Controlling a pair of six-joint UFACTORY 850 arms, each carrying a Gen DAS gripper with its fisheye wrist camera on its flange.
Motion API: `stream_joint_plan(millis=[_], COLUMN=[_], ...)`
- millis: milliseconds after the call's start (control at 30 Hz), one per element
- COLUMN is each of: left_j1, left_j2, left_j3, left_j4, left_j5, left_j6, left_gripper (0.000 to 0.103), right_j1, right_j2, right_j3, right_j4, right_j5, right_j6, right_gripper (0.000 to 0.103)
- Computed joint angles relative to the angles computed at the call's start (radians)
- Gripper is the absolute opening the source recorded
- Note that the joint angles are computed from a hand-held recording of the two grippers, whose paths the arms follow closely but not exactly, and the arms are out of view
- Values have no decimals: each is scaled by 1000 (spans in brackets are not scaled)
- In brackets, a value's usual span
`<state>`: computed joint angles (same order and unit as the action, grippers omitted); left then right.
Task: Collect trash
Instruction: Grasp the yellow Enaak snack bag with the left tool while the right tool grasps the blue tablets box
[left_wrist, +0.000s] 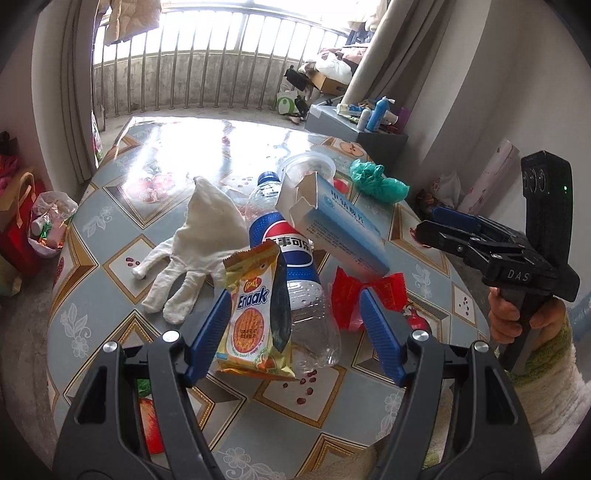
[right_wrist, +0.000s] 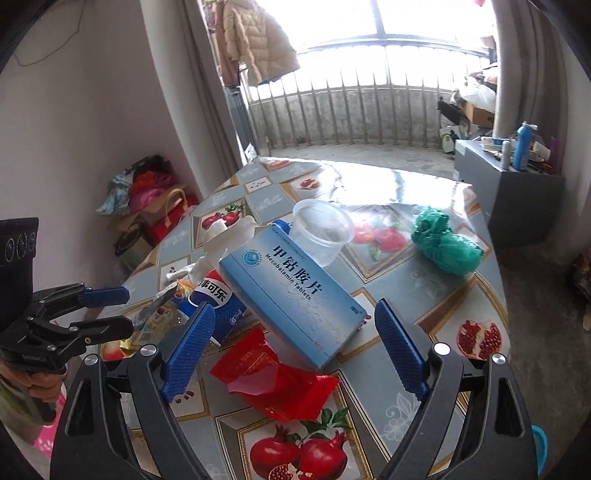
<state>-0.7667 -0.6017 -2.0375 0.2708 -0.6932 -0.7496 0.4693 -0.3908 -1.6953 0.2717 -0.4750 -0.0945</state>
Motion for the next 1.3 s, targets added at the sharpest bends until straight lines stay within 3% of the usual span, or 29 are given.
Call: stream_joint_plan(millis=[133,300,633,900,1133,1300], left_j1=[18,36,49,52,53,47], left_j2=[-14,-28,-40,-40,-43,-32], left_j3=[2,-3,-18,-33,-64,-70], left_j4=[-55,-112,-155,-127,-29,54], left_j5=[8,5,3,-11,-46,-56], left_j6=[29,57,86,84,2,-59], left_gripper=[61,45,18,1,0,0], right_j1=[-10,-20,-42,-23,-25,-43], right_j2=[-112,-228,-364,-325,-294,-244], right_j3=[-132,-281,-455,-377,-321,-256], right_j4=[105,157,217,154,166,266], right_j5=[-91,-206,-347,-276,-203,-136], right_j6=[-190,-329,-407,-394,-381,-413], right_gripper=[93,96,96,90,82,80])
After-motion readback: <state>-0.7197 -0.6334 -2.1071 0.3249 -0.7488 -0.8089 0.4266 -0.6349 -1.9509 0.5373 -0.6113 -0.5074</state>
